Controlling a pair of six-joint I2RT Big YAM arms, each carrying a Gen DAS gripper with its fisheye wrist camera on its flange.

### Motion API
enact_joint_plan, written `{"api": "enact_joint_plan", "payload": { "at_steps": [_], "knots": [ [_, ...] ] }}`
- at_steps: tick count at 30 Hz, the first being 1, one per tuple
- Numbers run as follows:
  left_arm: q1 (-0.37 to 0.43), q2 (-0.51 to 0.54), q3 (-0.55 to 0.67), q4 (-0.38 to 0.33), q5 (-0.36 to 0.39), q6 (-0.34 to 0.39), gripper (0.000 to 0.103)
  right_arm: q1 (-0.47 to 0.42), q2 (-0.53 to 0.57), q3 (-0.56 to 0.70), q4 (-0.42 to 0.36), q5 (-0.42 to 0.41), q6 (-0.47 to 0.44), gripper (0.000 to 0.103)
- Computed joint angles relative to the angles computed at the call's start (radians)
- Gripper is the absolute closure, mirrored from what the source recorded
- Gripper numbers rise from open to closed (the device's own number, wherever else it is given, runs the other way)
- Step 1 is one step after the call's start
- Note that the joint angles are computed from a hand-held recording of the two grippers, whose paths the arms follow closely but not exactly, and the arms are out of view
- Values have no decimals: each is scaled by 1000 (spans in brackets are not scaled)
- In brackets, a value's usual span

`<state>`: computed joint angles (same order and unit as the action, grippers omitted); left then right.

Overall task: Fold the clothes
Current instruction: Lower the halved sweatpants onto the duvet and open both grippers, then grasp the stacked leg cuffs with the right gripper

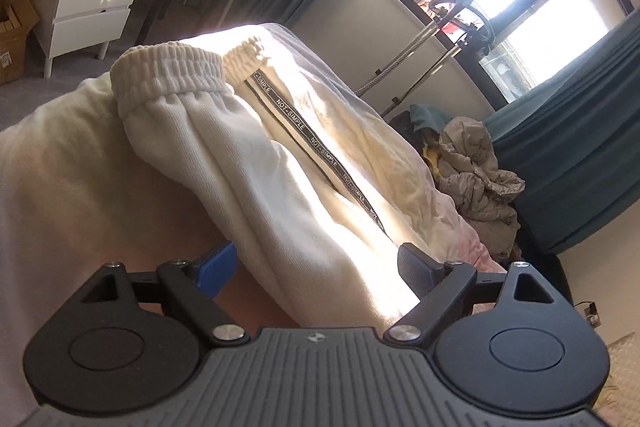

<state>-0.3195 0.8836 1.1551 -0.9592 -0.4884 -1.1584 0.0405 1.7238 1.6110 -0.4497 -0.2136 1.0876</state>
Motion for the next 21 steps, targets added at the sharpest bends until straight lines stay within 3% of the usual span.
{"api": "enact_joint_plan", "payload": {
  "at_steps": [2, 6, 9, 15, 21],
  "knots": [
    [-89, 29, 43, -40, -96, 25, 13, 6, -23, -12, 8, 42, -26, 69],
    [-229, 139, 138, -39, -211, 130, 12, -1, -23, -36, 97, -52, 17, 65],
    [-285, 235, 207, 3, -214, 228, 12, -1, 1, -22, 96, -120, 64, 62],
    [-329, 420, 318, 100, -209, 391, 11, 14, 48, 37, 52, -143, 10, 62],
    [-319, 574, 420, 51, -185, 443, 11, 24, 101, 74, 50, -131, 15, 62]
  ]
}}
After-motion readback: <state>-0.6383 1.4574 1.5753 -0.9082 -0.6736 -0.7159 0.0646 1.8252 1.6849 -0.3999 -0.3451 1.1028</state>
